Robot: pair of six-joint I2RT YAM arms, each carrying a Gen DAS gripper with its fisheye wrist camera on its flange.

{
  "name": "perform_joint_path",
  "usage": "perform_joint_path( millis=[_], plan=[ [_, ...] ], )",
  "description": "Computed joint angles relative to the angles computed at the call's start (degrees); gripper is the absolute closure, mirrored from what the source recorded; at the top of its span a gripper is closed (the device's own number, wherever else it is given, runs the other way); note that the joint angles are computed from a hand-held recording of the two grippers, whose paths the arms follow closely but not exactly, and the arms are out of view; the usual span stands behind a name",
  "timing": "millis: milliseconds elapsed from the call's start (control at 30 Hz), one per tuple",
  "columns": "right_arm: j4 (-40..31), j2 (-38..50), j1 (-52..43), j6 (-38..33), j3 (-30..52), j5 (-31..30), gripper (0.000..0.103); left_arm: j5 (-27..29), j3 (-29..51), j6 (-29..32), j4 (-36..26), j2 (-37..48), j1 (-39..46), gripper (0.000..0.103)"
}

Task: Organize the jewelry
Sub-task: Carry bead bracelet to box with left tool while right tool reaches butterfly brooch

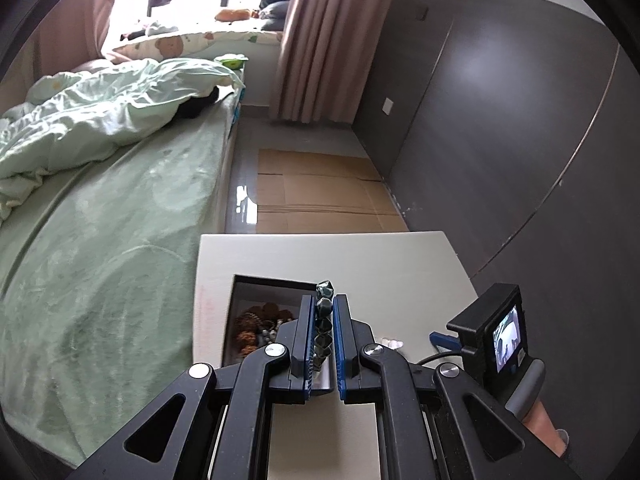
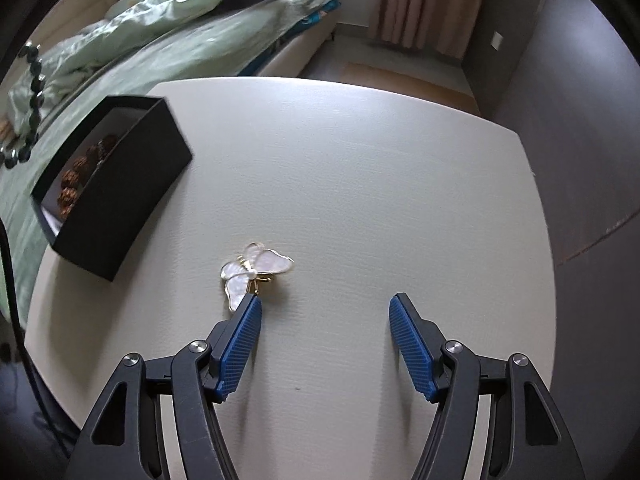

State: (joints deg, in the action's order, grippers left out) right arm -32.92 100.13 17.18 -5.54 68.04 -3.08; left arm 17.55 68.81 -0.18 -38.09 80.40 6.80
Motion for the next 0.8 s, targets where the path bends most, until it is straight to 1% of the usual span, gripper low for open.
perform_joint_path(
  millis=[167, 300, 367, 433, 633, 800],
  plan=[
    [-0.1, -1.4, 0.8, -1.1, -1.4, -1.9, 0.034, 1.7, -0.3, 1.4, -0.2, 0.3, 2.8, 0.094],
    [-1.2, -2.5, -0.5, -1.3, -2.2, -7.5, 0.034, 2.4, -0.4, 1.8, -0.3, 0.3, 4.3, 0.094],
    [-0.9, -2.5, -0.4, -1.6, -2.4, -7.4, 0.032, 2.7, -0.2, 2.0, -0.4, 0.5, 4.8, 0.094],
    [-0.7, -2.1, 0.0, -1.4, -2.2, -7.0, 0.027, 2.9, -0.1, 2.2, -0.4, 0.6, 5.2, 0.094],
    [0.5, 0.0, 3.7, -0.3, -0.3, -1.1, 0.026, 3.8, 0.7, 3.4, -0.6, 2.5, 6.2, 0.094],
    [1.8, 1.2, 4.2, 0.3, 0.7, -0.7, 0.026, 4.6, 0.3, 5.3, -0.5, 4.2, 5.7, 0.094]
  ],
)
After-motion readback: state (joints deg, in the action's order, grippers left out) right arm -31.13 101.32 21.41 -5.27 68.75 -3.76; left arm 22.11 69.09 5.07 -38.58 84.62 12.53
